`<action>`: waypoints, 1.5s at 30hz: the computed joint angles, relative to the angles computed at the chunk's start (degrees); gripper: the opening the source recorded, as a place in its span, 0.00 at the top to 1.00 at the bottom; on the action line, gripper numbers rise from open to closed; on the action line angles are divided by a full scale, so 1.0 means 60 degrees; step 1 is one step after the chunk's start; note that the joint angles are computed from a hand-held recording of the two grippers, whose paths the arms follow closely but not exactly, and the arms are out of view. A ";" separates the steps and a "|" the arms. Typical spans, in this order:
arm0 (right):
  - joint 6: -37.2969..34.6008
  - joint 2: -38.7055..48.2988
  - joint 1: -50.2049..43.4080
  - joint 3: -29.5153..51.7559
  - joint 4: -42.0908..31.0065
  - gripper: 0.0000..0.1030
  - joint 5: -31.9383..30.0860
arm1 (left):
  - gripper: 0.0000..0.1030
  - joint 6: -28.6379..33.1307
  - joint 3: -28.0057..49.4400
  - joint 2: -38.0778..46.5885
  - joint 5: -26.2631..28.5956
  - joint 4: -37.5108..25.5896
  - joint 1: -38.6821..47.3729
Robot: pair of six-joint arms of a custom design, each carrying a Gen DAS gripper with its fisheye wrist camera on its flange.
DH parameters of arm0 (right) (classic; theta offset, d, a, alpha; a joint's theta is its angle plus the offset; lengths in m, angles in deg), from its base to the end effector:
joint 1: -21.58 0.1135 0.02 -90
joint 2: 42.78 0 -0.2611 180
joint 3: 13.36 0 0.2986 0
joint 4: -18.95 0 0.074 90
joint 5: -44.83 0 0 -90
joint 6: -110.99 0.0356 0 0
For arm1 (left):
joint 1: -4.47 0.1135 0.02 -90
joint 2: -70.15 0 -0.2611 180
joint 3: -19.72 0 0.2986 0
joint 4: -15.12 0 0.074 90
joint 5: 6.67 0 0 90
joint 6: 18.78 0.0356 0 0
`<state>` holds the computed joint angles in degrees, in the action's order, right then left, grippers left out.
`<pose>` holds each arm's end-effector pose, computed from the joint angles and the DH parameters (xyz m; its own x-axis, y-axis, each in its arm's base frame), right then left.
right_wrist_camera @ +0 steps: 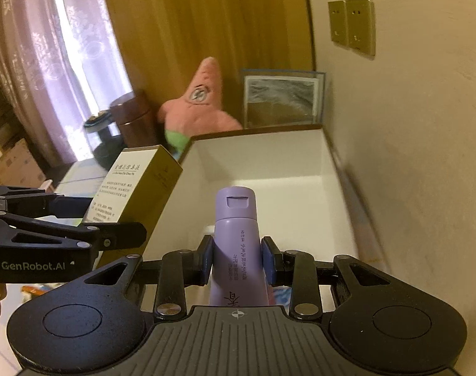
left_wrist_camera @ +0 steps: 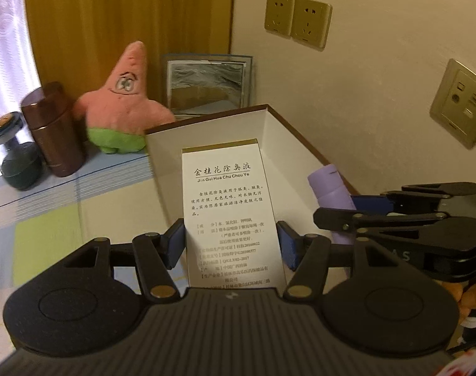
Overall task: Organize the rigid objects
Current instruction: 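Carry the medicine box in the left tool while the right tool carries the purple tube to the brown box, then lower and release the medicine box with the left tool while the right tool lowers the purple tube inside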
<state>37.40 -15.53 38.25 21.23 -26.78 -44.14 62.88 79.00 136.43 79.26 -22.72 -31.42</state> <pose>0.1630 0.0481 0.2031 -0.6479 0.1008 -0.7550 -0.0941 0.9730 0.2107 0.2356 -0.1674 0.2389 -0.6441 0.2875 -0.7088 0.4554 0.8887 -0.0533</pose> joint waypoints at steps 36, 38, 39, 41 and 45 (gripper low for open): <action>-0.2859 0.7600 -0.3289 0.2030 0.3877 0.71 -0.1913 | 0.46 -0.0586 0.4347 0.6544 0.0711 0.0843 0.0432; -0.2902 0.7689 -0.3246 0.2084 0.3860 0.71 -0.1917 | 0.46 -0.0583 0.4356 0.6566 0.0694 0.0790 0.0441; -0.2912 0.7727 -0.3230 0.2104 0.3855 0.71 -0.1925 | 0.46 -0.0576 0.4366 0.6578 0.0701 0.0767 0.0457; -0.2923 0.7768 -0.3188 0.2095 0.3905 0.71 -0.1937 | 0.46 -0.0566 0.4377 0.6593 0.0680 0.0706 0.0475; -0.2888 0.7806 -0.3184 0.2076 0.3960 0.71 -0.1993 | 0.46 -0.0448 0.4338 0.6561 0.0616 0.0641 0.0472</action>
<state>20.07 31.31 19.15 33.68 -3.02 -56.09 60.19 105.03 175.80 82.96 -18.88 -28.59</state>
